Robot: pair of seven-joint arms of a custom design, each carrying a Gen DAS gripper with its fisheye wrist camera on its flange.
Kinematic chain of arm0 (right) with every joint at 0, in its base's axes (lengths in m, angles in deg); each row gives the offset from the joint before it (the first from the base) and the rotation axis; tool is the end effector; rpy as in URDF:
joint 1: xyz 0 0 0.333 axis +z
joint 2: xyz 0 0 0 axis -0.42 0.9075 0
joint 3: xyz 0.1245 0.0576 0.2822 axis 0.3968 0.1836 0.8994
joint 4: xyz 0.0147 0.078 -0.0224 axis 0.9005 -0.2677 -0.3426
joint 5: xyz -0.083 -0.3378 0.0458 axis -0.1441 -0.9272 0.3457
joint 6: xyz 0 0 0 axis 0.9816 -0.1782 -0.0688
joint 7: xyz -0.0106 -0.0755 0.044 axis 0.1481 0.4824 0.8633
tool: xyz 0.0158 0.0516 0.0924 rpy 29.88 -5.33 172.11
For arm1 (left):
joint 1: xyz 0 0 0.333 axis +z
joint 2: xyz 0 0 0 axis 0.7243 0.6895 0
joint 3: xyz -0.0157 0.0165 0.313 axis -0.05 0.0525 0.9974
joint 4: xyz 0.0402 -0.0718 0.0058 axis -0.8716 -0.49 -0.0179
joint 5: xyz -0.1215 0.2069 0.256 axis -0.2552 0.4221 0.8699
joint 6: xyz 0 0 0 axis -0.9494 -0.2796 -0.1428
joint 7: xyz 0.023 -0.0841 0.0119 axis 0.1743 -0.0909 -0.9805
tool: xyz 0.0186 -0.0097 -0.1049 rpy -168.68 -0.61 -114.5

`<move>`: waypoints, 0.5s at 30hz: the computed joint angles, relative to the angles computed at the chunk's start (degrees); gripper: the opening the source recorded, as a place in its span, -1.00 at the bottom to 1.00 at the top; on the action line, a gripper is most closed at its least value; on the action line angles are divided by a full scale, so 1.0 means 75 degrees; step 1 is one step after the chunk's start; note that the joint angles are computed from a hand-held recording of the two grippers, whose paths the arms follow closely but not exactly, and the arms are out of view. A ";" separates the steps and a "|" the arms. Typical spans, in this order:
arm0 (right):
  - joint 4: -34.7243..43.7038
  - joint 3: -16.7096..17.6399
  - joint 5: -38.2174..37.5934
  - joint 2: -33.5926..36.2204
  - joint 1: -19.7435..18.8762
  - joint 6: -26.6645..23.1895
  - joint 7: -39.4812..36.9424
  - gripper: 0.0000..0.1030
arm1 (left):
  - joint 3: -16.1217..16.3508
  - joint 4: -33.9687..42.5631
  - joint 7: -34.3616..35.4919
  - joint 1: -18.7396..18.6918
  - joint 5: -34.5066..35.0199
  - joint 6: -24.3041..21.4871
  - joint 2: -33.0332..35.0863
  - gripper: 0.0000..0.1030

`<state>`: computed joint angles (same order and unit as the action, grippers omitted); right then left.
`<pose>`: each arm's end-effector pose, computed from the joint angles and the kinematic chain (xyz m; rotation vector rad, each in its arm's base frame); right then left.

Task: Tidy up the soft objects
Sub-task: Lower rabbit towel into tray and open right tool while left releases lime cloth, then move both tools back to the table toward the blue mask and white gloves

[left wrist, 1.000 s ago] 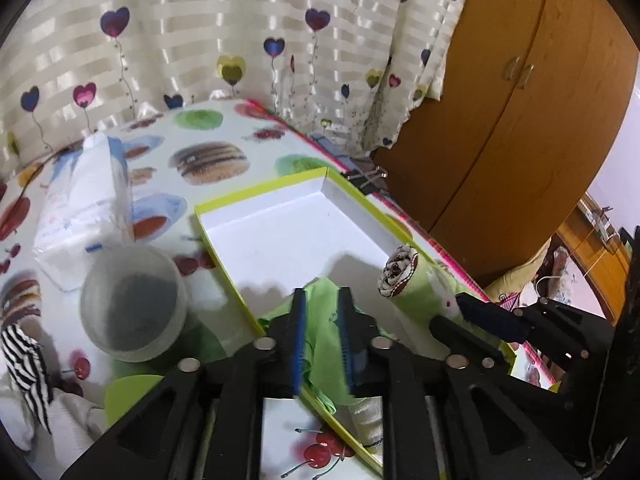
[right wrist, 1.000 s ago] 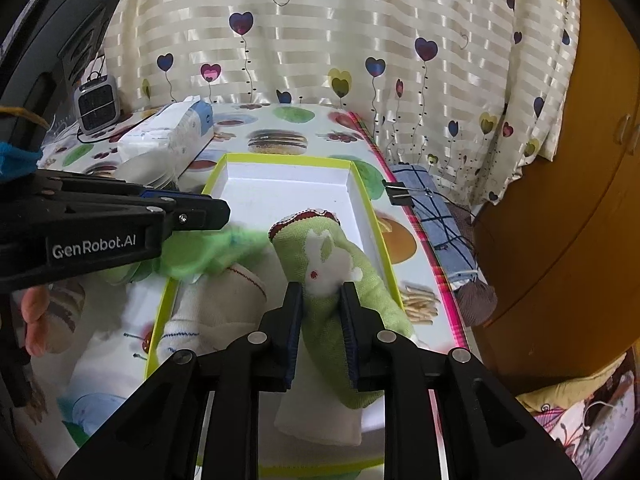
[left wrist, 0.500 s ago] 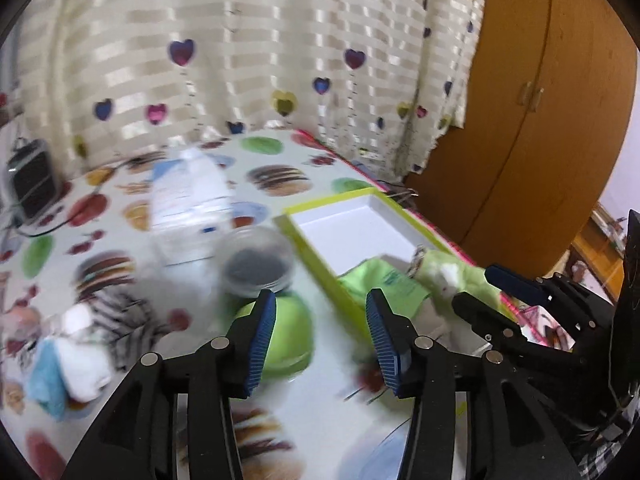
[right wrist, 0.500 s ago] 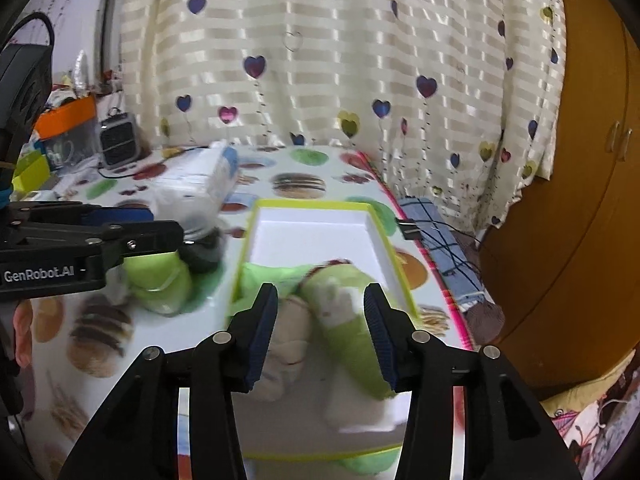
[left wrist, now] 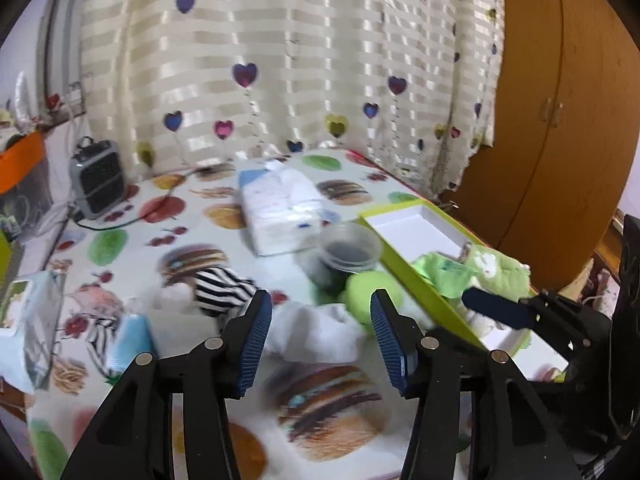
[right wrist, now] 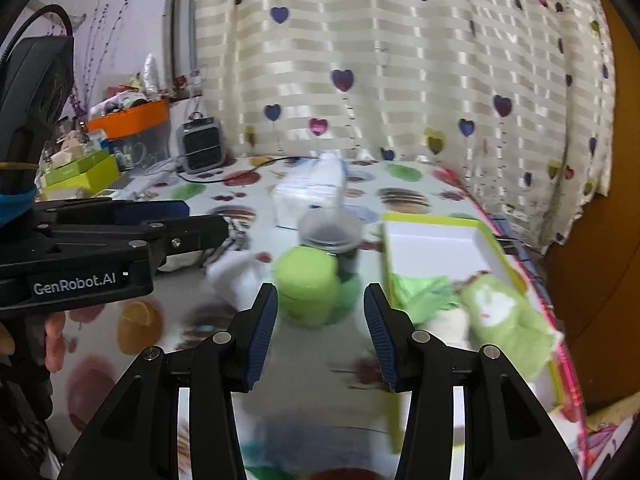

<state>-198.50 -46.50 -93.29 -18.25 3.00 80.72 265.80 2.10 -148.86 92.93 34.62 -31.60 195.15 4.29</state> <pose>0.4590 0.3505 0.4722 -1.7341 1.4617 -0.7605 0.5147 -0.1675 0.5084 -1.3793 2.0810 -1.1000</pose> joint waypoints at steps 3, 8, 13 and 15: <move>0.0286 0.0053 0.0045 0.0252 0.0137 -0.0096 -0.0221 -0.10 | 0.0064 0.0045 0.0478 0.0072 -0.0500 -0.0068 -0.0005 0.00; 0.0677 0.0002 0.0656 0.0627 0.0328 -0.0106 -0.0785 -0.10 | 0.0194 0.0130 0.0441 0.0249 -0.0506 -0.0421 0.0017 0.00; 0.1012 -0.0175 0.0670 0.0893 0.0543 0.0069 -0.0754 -0.10 | 0.0292 0.0189 0.0761 0.0436 -0.0992 -0.0433 -0.0028 0.03; 0.1134 -0.0174 0.1061 0.1038 0.0545 0.0157 -0.1062 -0.10 | 0.0364 0.0172 0.0476 0.0539 -0.0842 -0.0549 -0.0017 0.04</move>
